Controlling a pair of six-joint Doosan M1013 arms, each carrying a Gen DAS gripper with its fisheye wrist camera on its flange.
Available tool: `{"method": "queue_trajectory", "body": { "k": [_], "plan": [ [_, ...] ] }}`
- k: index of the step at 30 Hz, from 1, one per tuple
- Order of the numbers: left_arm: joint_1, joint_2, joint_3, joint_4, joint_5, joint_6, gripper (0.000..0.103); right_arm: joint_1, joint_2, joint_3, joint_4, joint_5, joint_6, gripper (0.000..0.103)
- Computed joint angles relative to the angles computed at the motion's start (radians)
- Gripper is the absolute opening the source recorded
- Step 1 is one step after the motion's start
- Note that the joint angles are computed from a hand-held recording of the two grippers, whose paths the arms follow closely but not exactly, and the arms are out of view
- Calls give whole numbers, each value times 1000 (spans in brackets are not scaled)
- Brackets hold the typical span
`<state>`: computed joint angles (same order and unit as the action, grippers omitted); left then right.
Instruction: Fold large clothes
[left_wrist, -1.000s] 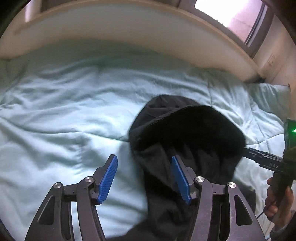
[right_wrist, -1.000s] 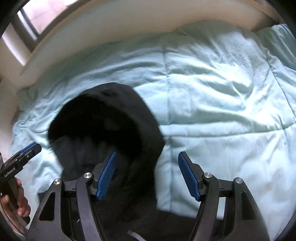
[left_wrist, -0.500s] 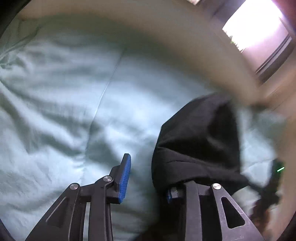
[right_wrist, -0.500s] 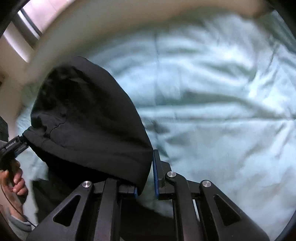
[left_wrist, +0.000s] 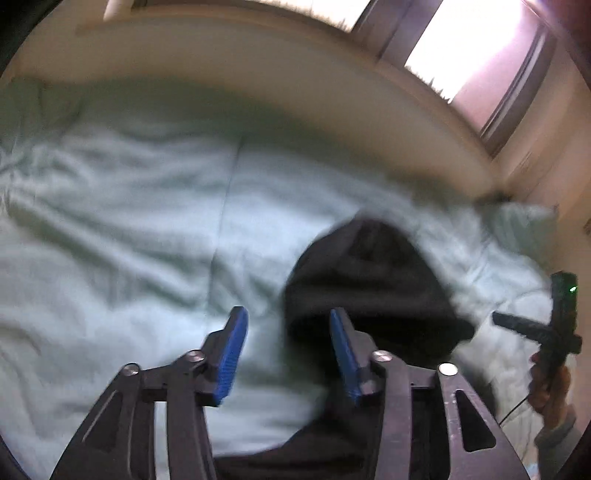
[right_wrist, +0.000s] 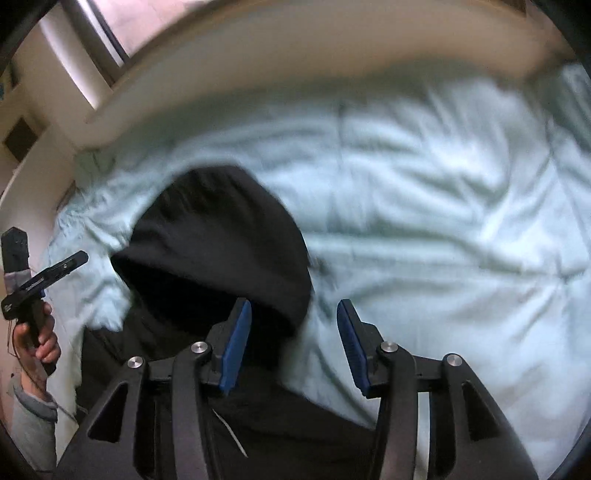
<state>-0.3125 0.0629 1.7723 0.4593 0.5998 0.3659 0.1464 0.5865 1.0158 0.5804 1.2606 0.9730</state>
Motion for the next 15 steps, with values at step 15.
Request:
{"method": "queue_trajectory", "body": {
  "k": [15],
  "plan": [
    [38, 229, -151, -394, 106, 396, 59, 103, 118, -50, -142, 37, 16, 51]
  ]
}}
